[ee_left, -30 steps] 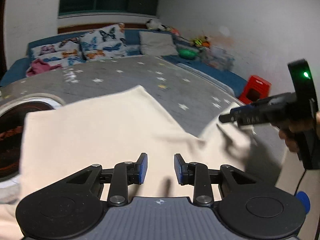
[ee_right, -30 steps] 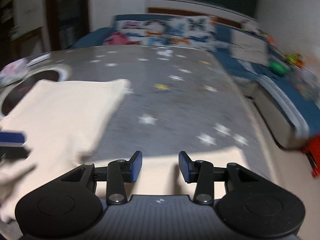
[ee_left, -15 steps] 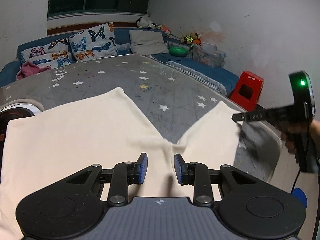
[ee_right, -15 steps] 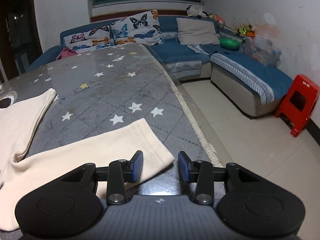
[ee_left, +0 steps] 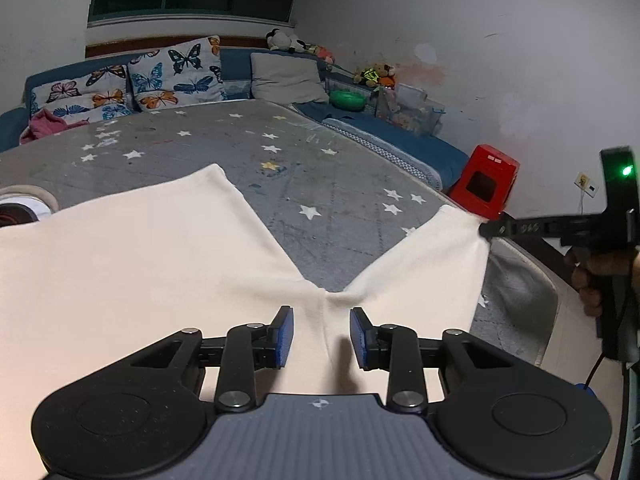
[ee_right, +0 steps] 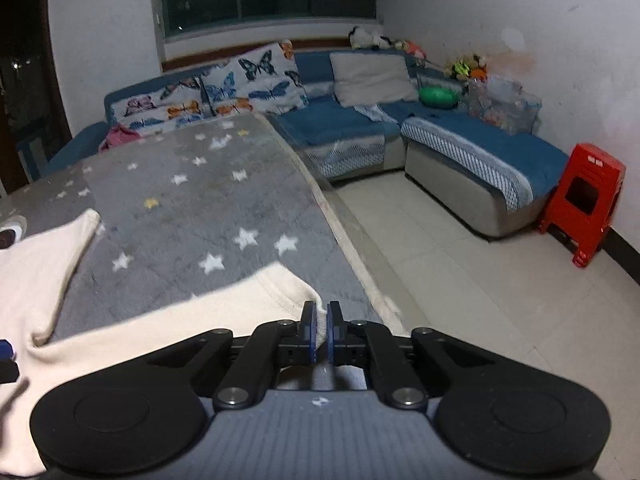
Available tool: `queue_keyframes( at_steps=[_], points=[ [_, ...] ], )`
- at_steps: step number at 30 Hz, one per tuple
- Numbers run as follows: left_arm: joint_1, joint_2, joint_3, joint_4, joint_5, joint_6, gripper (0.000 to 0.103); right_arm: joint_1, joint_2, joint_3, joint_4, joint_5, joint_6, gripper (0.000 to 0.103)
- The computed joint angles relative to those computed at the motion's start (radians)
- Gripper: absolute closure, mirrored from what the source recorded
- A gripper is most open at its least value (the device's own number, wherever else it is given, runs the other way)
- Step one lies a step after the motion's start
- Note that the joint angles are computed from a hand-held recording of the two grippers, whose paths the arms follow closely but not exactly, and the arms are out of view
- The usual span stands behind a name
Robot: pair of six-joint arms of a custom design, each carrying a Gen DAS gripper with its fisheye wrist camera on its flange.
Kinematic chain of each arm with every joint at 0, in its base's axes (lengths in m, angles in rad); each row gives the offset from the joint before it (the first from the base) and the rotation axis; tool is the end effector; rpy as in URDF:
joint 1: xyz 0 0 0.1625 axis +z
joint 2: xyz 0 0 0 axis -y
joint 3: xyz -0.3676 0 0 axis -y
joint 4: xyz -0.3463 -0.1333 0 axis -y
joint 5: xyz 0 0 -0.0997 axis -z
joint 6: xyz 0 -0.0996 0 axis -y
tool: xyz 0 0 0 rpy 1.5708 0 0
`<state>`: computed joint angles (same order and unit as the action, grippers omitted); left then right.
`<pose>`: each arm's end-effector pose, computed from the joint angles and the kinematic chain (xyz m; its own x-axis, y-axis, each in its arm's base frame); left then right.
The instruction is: Fold clothes
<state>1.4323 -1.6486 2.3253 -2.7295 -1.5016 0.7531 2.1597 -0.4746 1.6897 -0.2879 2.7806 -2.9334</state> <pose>0.0870 -0.3916 0.2703 -0.6404 0.6775 -0.3617 0.7680 0.5678 -0.2963 0.2494 -0.3011 -0.0821 -0.6843 0.4023 0.6082 -0.3096 0.5949 -0.7418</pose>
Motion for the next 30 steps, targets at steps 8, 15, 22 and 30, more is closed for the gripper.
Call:
queue_keyframes(
  at_steps=[8,15,22,30],
  points=[
    [0.002,-0.008,0.006,0.005,-0.015,-0.002,0.067,-0.004,-0.026,0.06,-0.066,-0.033,0.027,0.085],
    [0.001,-0.028,0.021,0.007,-0.029,0.004,0.065,-0.004,-0.02,0.064,-0.091,-0.044,-0.013,0.098],
    [0.016,0.0,0.01,0.017,-0.063,0.004,0.06,0.056,-0.067,0.097,-0.169,-0.01,-0.066,0.099],
    [0.053,-0.031,-0.02,0.08,-0.112,0.001,0.058,0.173,-0.114,0.062,-0.182,-0.014,-0.183,0.099]
  ],
)
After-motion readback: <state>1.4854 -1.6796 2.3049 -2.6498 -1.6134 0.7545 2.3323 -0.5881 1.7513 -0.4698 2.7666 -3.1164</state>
